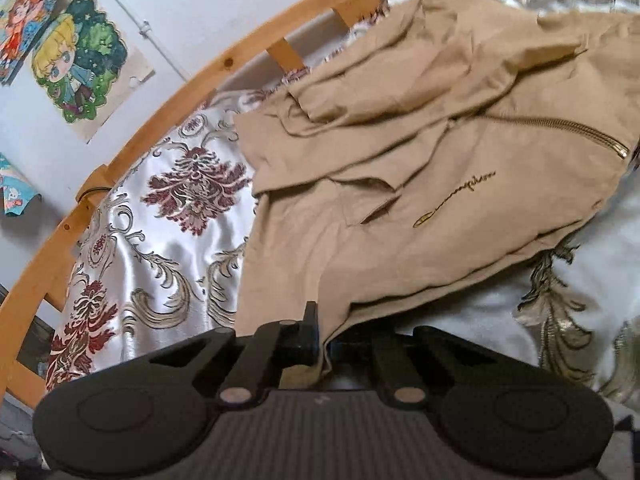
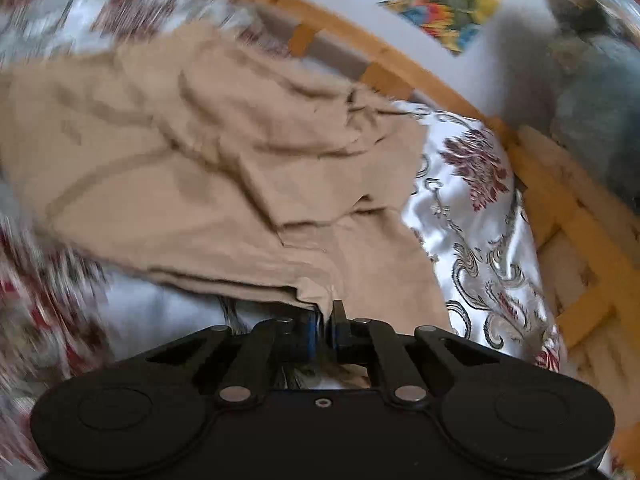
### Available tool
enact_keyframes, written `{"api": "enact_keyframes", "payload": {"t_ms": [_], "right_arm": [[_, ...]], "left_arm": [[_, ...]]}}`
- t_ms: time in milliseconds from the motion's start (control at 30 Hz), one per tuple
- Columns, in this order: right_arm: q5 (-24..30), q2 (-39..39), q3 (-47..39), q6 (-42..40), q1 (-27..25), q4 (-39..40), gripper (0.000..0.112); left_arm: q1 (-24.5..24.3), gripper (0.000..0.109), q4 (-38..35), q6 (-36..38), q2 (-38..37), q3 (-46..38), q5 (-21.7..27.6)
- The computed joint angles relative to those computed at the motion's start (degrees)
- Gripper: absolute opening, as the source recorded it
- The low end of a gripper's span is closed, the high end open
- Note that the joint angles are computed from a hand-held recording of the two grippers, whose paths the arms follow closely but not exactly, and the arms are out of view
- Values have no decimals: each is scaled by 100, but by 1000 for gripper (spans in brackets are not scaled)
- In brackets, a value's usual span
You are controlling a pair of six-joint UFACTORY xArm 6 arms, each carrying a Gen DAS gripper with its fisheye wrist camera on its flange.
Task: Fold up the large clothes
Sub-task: 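Grasp the jacket edge with the right tool while the left tool grasps the hem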
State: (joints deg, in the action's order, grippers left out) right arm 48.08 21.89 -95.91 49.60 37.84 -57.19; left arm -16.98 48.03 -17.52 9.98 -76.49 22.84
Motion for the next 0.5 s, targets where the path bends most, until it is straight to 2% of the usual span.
{"api": "enact_keyframes", "payload": {"t_ms": [133, 233, 400, 500], "right_arm": [[6, -307, 40, 385, 116, -51, 4], [265, -561, 19, 122, 368, -280, 4], [658, -886, -104, -316, 707, -603, 4], [626, -703, -498, -633, 634, -599, 4]], "left_arm": [[166, 4, -846, 675, -474, 195, -331], [266, 4, -1625, 1532, -914, 403, -548], [280, 4, -3322, 3176, -1408, 389, -203], [295, 4, -3722, 3399, -1108, -125, 69]]}}
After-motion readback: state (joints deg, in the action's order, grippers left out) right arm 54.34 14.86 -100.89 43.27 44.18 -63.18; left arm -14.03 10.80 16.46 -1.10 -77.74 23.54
